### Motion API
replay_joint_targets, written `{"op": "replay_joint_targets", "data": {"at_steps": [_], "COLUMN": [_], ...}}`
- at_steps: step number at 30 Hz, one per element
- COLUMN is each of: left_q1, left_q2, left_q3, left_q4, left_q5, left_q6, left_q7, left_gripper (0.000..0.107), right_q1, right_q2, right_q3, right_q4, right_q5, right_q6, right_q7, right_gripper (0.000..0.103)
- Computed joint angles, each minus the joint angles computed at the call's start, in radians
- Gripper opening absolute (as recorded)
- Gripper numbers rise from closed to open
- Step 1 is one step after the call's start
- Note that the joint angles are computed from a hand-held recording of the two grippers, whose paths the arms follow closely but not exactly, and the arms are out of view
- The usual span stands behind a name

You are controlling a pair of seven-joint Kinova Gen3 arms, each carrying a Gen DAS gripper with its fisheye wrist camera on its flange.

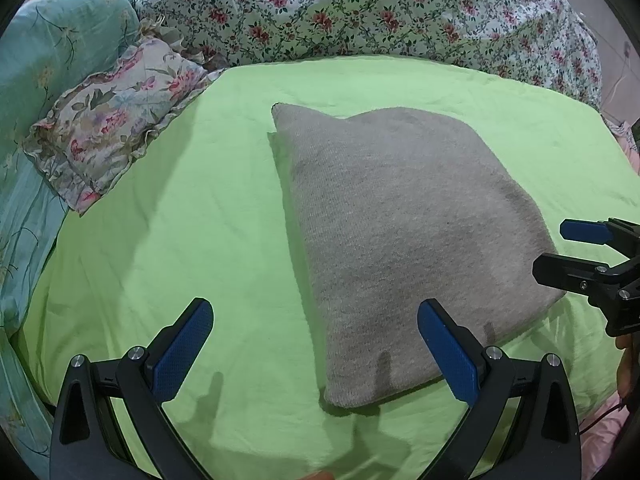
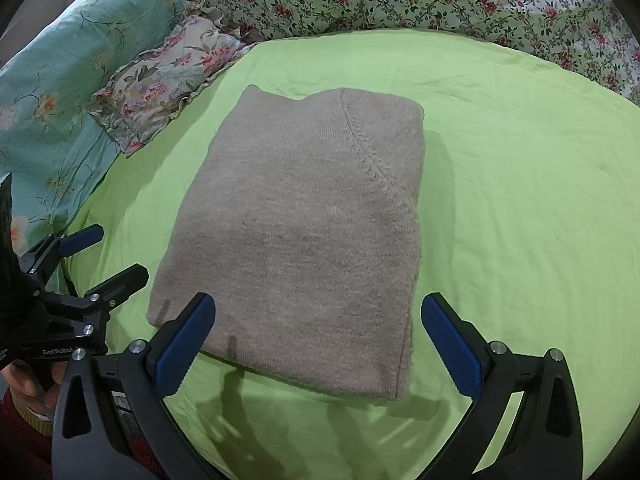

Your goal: Fold small clothes

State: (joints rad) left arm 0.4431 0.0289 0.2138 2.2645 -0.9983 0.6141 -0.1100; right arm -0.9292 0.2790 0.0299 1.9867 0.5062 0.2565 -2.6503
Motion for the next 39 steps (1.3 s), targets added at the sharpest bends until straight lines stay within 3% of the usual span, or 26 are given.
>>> {"op": "replay_joint_targets", "data": {"at_steps": [25, 39], "left_q1": [0.017, 0.021], "left_q2": [-0.008, -0.013], "left_q3": [0.018, 0.027], "left_q4": [0.001, -0.001], "left_q5": [0.006, 0.001], "left_q6": [0.020, 0.031], "left_q7": [0.012, 0.024], "left_gripper": [0.102, 0.102], "right_q1": [0.008, -0.017], "right_q2": [-0.005, -0.022], "right_q3": [-0.015, -0.006], "right_q4": [-0.010, -0.005], "right_q5": [0.022, 0.094], "right_q6": [0.015, 0.027], "right_q7": [-0.017, -0.100], "right_gripper": [0.103, 0.103]}}
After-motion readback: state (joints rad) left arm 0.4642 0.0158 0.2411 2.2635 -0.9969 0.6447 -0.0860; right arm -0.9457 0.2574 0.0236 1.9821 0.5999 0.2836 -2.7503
